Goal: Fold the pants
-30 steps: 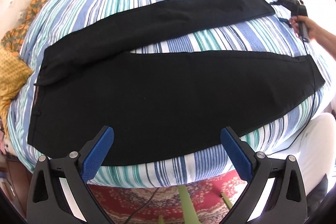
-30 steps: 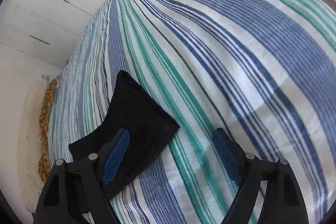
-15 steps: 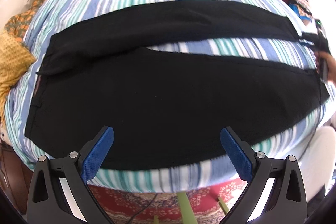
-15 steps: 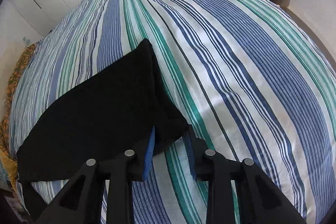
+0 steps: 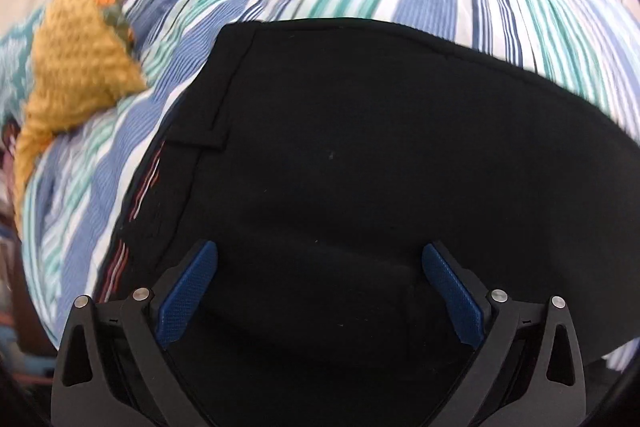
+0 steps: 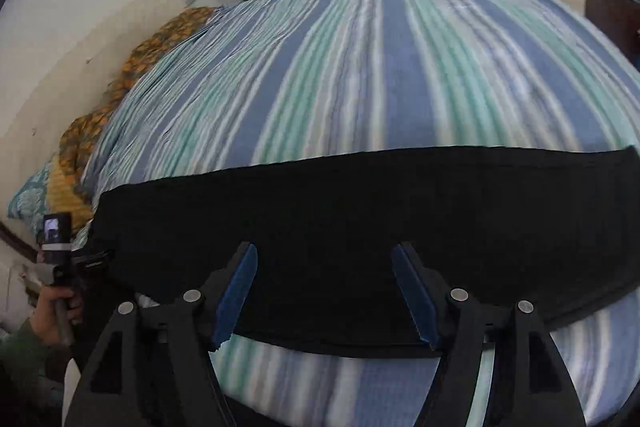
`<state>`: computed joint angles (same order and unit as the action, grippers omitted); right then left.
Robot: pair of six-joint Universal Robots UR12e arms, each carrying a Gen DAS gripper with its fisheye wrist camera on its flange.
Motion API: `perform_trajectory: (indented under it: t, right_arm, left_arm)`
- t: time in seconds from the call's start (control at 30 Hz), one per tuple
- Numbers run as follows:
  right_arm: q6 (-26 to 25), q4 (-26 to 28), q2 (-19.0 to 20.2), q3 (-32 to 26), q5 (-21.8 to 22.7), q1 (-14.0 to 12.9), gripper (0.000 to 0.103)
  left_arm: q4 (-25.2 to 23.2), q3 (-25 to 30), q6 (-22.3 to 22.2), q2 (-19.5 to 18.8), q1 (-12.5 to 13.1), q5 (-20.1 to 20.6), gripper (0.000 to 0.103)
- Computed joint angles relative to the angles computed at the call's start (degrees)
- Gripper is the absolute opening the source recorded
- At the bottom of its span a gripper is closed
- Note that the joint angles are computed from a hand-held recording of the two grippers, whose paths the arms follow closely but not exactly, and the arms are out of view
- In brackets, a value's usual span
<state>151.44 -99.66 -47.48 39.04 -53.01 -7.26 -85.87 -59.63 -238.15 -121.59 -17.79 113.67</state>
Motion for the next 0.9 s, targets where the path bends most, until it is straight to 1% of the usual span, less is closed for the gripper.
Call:
perform_trajectory:
  t: [0.03, 0.07, 0.1, 0.13, 0.17, 0.2, 0.23, 0.27, 0.3, 0.33, 0.37, 0.4, 0.43, 0.47, 0.5, 0.53, 0.57, 0.6, 0.63, 0.67, 0.7, 0.73, 0.77, 0.8, 0.83, 0.87, 0.9]
  right_arm:
    - [-1.8, 3.4, 0.1, -0.1, 2.2, 1.0, 0.070]
    - [-4.0, 7.9, 0.2, -0.5, 4.1, 1.9, 0.070]
    - [-6.4, 12.7, 1.0, -1.8, 5.3, 2.9, 0.070]
    - [-8.3, 16.3, 1.7, -2.8, 5.2, 3.8, 0.070]
    - [-8.9, 18.4, 2.5, -3.8, 3.7, 4.7, 0.070]
    - [-7.8, 18.1, 3.0, -4.1, 0.3, 5.4, 0.070]
    - [-5.8, 15.4, 2.9, -3.1, -2.2, 5.5, 0.064]
    - [-3.2, 11.2, 2.5, -1.5, -2.3, 5.0, 0.058]
    - [0.6, 6.9, 1.7, 0.7, -2.2, 4.1, 0.059]
    - [5.4, 2.8, 1.2, 2.0, -3.6, 3.2, 0.059]
    - [9.0, 0.0, 0.5, 3.1, -5.9, 2.3, 0.059]
    - [10.5, -2.8, -0.9, 5.0, -7.5, 1.2, 0.059]
    - [10.1, -4.5, -2.7, 7.4, -7.2, 0.1, 0.060]
    - [8.4, -3.9, -4.6, 9.6, -5.5, -1.2, 0.060]
    - [5.8, -1.2, -6.4, 11.5, -3.2, -2.5, 0.062]
    - [3.1, 1.9, -8.3, 13.6, -1.5, -3.6, 0.071]
    - [0.3, 5.1, -10.1, 15.7, -0.9, -4.6, 0.075]
    - [-2.1, 7.8, -11.8, 17.9, -1.3, -5.6, 0.075]
    - [-3.1, 10.0, -12.9, 19.6, -2.4, -6.5, 0.075]
    - [-2.3, 11.3, -13.7, 21.0, -4.3, -7.4, 0.074]
    - [0.4, 10.2, -14.5, 22.7, -6.4, -8.5, 0.073]
    - [4.1, 7.6, -15.2, 24.4, -7.2, -10.1, 0.068]
    - [8.7, 4.3, -15.7, 25.6, -7.6, -11.8, 0.067]
    - [14.2, 0.5, -16.0, 26.6, -9.1, -13.3, 0.067]
    - [19.4, -3.4, -16.6, 27.7, -10.9, -14.5, 0.067]
    - [23.2, -6.9, -16.8, 28.2, -13.6, -15.5, 0.067]
    - [25.8, -9.2, -16.7, 28.3, -16.2, -16.4, 0.067]
  left_arm:
    - [-0.5, 0.6, 0.6, -0.1, -0.5, 1.4, 0.103]
    - [-1.3, 1.3, 1.6, -0.3, -1.2, 4.0, 0.103]
    - [-1.1, 1.5, 3.4, -0.3, -2.0, 6.1, 0.101]
    - [-0.7, 1.5, 5.0, 0.0, -2.6, 7.2, 0.101]
    - [0.6, 1.0, 6.3, 0.5, -3.0, 7.3, 0.101]
    - [2.6, -0.2, 7.7, 1.4, -3.5, 6.9, 0.101]
    - [4.5, -1.3, 9.1, 2.4, -4.2, 6.4, 0.101]
    - [6.2, -2.4, 10.2, 3.3, -4.8, 6.2, 0.101]
    - [7.5, -3.6, 11.1, 4.2, -5.5, 6.1, 0.101]
    - [8.7, -4.9, 11.8, 5.2, -6.3, 5.7, 0.101]
    - [10.6, -6.0, 12.7, 5.9, -7.1, 4.7, 0.101]
    - [13.3, -7.1, 14.1, 6.5, -8.0, 3.0, 0.101]
    - [15.5, -7.7, 15.2, 6.7, -8.7, 1.1, 0.101]
    - [17.3, -7.7, 16.2, 6.4, -9.4, -1.0, 0.101]
    - [18.8, -7.4, 17.1, 5.9, -10.1, -3.2, 0.101]
    - [19.7, -6.9, 18.1, 5.1, -10.7, -4.9, 0.101]
    - [19.9, -6.5, 18.9, 4.5, -11.3, -5.9, 0.101]
    - [18.8, -5.7, 19.0, 3.6, -11.8, -6.4, 0.101]
    - [16.1, -3.6, 18.0, 2.3, -12.7, -6.4, 0.101]
    - [14.2, -3.0, 17.3, 1.6, -12.6, -7.3, 0.101]
    - [12.1, -2.8, 16.5, 1.4, -12.6, -7.7, 0.101]
    - [10.6, -2.5, 15.9, 1.3, -12.8, -6.8, 0.102]
    - [9.4, -2.6, 15.2, 1.3, -13.0, -5.3, 0.103]
    - [8.2, -3.2, 14.1, 1.9, -13.0, -3.7, 0.103]
    - [7.1, -3.8, 12.7, 2.5, -12.7, -2.7, 0.103]
    - [6.1, -4.5, 11.1, 3.2, -12.4, -2.0, 0.103]
    - [5.8, -5.6, 9.6, 4.2, -11.9, -1.9, 0.102]
